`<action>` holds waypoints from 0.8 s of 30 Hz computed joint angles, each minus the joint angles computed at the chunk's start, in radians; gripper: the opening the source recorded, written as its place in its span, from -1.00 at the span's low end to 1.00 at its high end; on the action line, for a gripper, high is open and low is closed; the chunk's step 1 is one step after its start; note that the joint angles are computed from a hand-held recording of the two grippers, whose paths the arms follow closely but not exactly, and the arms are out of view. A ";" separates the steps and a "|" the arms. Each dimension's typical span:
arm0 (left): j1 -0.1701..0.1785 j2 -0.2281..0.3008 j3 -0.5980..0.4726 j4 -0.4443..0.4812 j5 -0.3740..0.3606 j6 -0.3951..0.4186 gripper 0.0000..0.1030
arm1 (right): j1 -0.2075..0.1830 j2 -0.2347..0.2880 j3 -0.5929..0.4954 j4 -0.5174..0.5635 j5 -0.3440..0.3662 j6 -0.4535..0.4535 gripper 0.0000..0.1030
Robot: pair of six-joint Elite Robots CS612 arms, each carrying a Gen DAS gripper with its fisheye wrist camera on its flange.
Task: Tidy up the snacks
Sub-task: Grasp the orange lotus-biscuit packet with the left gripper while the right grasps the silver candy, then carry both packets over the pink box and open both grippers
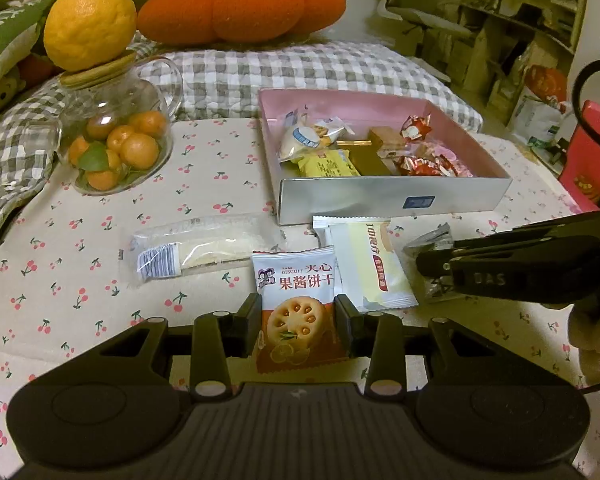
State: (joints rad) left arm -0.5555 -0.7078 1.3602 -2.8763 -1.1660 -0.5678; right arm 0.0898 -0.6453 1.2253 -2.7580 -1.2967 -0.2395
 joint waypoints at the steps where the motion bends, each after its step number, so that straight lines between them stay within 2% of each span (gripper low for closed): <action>1: 0.000 0.000 -0.001 0.004 0.000 -0.002 -0.30 | -0.002 -0.002 0.001 0.003 0.004 0.005 -0.65; 9: 0.000 -0.004 -0.003 0.031 0.001 -0.017 -0.30 | -0.022 -0.015 0.013 0.029 0.013 0.033 -0.65; 16: 0.002 -0.010 -0.008 0.074 -0.008 -0.064 -0.30 | -0.042 -0.029 0.021 0.060 0.019 0.072 -0.65; 24: 0.006 -0.016 -0.013 0.079 -0.039 -0.115 -0.31 | -0.074 -0.043 0.016 0.088 0.106 0.191 -0.65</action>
